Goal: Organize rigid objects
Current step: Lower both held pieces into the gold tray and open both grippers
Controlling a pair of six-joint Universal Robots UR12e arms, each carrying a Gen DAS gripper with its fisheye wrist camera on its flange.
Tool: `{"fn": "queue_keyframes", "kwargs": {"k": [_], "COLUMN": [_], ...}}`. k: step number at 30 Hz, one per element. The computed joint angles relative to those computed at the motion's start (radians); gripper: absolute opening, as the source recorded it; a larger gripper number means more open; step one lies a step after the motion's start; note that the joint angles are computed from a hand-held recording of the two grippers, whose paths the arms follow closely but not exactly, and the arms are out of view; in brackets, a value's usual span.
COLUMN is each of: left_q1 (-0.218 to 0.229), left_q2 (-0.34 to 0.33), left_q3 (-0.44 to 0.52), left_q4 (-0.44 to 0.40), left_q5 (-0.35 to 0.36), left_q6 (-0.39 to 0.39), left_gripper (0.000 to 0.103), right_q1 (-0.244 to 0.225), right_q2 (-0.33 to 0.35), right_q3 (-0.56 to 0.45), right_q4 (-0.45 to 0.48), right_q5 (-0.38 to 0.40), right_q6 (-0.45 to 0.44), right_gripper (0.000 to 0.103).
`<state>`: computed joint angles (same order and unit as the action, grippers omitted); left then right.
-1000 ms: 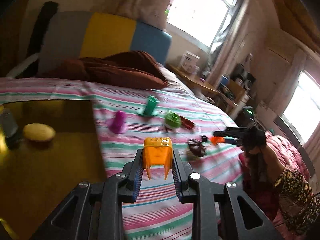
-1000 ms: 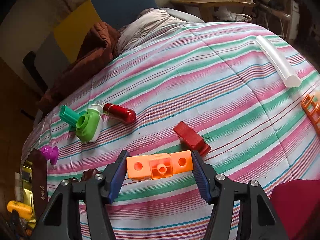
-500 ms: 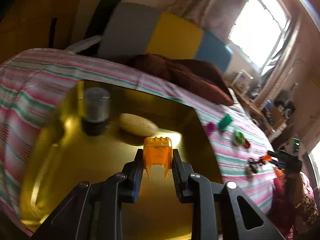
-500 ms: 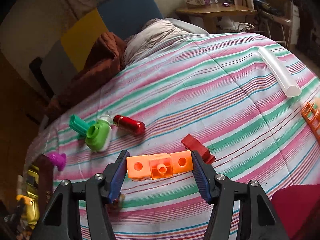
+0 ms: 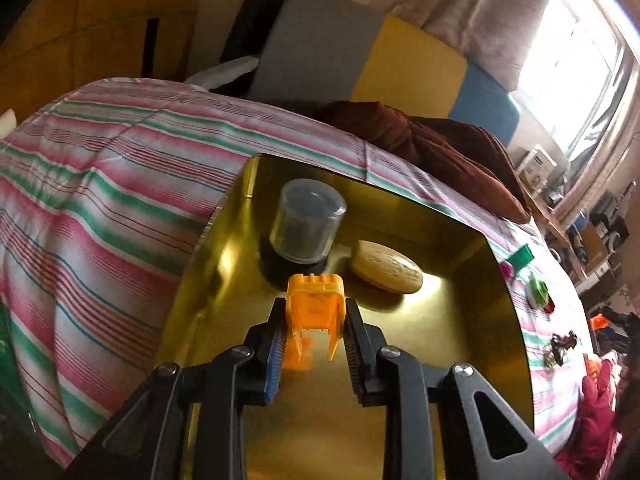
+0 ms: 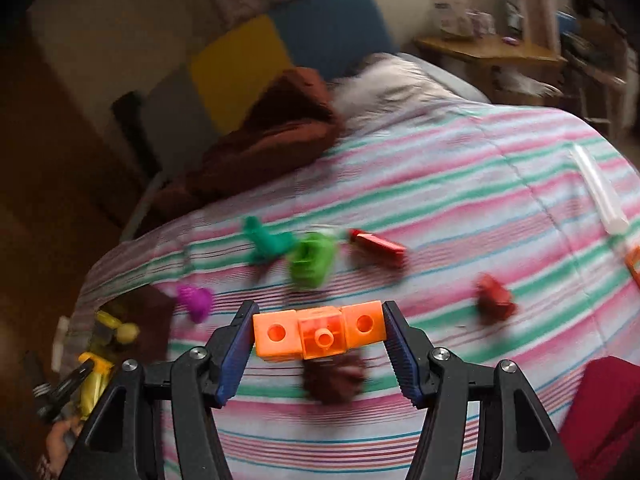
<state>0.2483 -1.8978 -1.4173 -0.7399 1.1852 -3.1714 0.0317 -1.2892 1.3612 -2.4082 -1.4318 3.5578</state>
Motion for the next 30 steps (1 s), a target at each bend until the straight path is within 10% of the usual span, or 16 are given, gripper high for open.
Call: {"fn": "queue_keyframes", "kwargs": {"k": [20, 30], "left_q1": [0.030, 0.021], "left_q2": [0.081, 0.133], "left_q3": [-0.108, -0.174], "left_q4": [0.098, 0.210], "left_q5": [0.025, 0.026], "left_q6": [-0.124, -0.141], "left_gripper": [0.044, 0.047], "right_q1": [0.181, 0.256], "right_q2": [0.190, 0.338], "right_q3": [-0.271, -0.492], "right_q4": [0.162, 0.352], "right_q5": [0.249, 0.228], "right_q6": [-0.184, -0.259], "right_gripper": [0.062, 0.062]}}
